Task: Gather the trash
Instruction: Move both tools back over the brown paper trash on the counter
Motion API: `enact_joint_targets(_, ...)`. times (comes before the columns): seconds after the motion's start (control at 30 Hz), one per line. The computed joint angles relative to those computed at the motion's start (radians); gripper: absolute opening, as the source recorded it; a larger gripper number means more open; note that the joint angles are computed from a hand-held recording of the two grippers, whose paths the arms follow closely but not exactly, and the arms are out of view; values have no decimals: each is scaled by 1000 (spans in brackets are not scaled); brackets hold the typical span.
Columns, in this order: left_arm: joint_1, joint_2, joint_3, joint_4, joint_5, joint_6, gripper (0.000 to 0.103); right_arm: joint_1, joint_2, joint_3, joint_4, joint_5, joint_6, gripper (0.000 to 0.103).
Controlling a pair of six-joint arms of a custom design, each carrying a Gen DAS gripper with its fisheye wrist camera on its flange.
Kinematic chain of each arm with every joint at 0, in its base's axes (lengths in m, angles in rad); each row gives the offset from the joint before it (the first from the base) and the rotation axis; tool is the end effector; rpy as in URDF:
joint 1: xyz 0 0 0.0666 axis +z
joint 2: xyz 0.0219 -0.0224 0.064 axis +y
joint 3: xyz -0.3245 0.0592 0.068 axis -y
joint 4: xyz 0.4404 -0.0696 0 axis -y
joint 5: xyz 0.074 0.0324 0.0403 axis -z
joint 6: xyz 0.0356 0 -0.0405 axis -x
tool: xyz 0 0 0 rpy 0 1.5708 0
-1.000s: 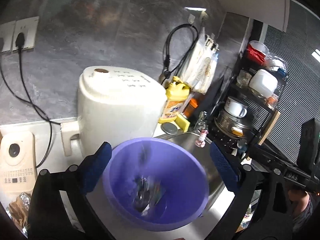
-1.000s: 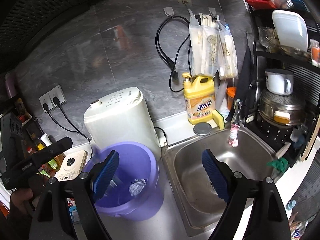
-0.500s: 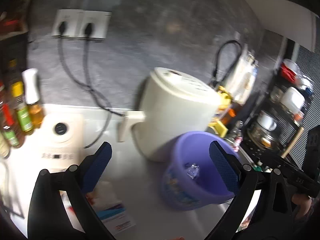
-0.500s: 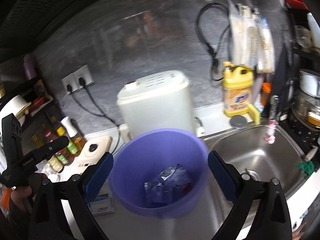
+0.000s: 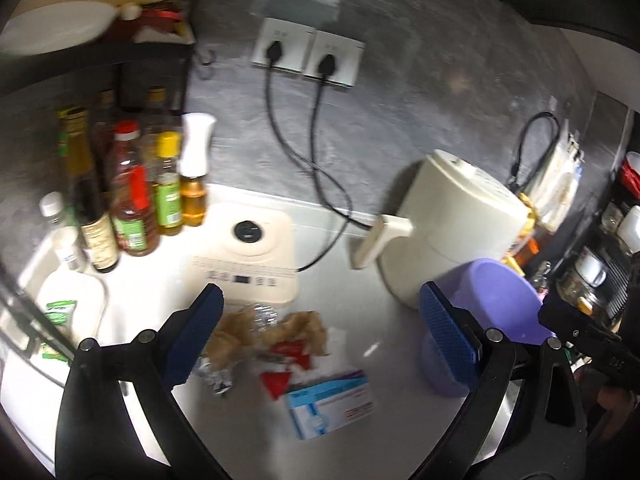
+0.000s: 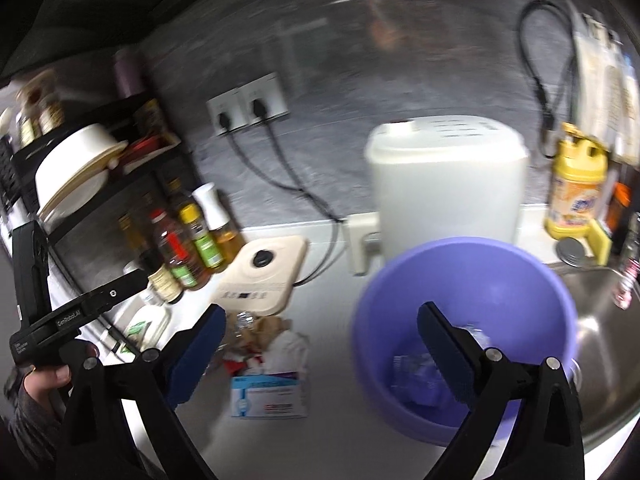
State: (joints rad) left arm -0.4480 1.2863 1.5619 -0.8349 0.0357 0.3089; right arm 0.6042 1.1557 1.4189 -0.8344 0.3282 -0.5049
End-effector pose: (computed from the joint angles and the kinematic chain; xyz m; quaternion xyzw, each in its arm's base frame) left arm 0.4613 -0.2236 0.5227 0.0694 0.8720 -0.1935 0.4443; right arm 0.3927 0.2567 0.5111 0.0352 0.8687 0.1271 0.4775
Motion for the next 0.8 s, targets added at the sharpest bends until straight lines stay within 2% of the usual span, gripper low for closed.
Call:
enact_joint_targets(0.13, 21, -38, -43, 8, -27, 9, 94, 22, 59, 43, 14, -31, 38, 86)
enact_joint_targets(0.23, 35, -48, -58, -6, -36, 12, 87, 31, 118, 85, 17, -68, 67, 80)
enact_joint_targets(0.57, 76, -28, -107, -18, -9, 52, 68, 25, 285, 197, -23, -207, 126, 60)
enact_joint_targets(0.63, 78, -14, -113, -15, -12, 62, 68, 17, 321, 219, -34, -240, 136, 57)
enact_joint_targets(0.8, 91, 53, -95, -35, 23, 51, 68, -5, 425, 290, -65, -315, 146, 57)
